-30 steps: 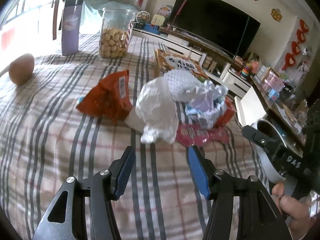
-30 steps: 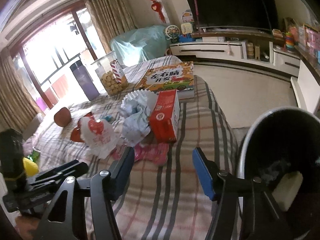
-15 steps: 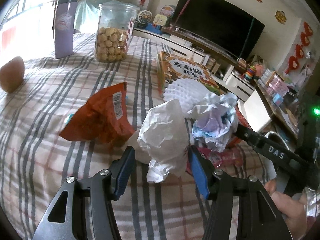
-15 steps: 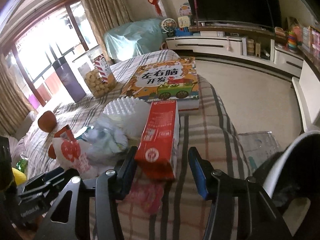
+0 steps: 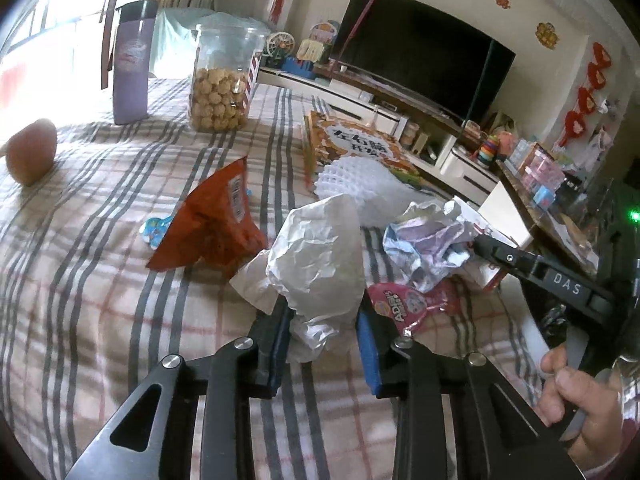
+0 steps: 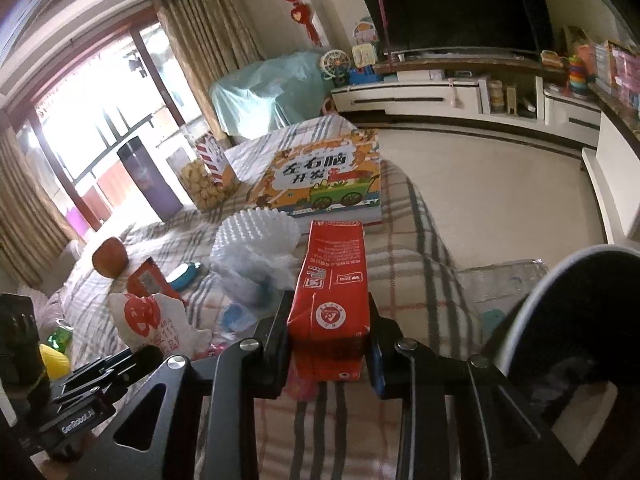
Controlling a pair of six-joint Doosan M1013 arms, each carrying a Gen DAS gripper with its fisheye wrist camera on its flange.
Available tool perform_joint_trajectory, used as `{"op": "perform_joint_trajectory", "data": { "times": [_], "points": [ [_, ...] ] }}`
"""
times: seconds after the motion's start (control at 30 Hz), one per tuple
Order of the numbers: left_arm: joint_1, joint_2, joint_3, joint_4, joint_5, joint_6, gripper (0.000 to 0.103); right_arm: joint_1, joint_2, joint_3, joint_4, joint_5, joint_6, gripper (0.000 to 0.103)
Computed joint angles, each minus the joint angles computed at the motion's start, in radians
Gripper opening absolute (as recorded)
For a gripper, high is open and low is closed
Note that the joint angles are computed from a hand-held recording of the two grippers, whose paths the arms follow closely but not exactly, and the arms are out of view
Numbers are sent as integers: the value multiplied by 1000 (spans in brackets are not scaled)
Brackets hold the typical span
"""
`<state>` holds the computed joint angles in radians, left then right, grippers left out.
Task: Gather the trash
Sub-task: 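Carry both items over the trash bin and open both grippers to drop them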
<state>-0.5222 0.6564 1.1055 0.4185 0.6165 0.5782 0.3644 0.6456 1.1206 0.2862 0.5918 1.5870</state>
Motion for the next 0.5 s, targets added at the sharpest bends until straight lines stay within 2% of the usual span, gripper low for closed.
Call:
{"op": "perform_joint_trajectory", "data": {
  "times": [0.23, 0.5],
  "points": [
    [-21, -55, 74, 33, -54, -33, 29, -7, -72, 101, 67, -52, -51, 31],
    [-51, -98, 129, 50, -79, -23, 29, -10, -138, 202, 117, -91, -87, 31]
  ]
}}
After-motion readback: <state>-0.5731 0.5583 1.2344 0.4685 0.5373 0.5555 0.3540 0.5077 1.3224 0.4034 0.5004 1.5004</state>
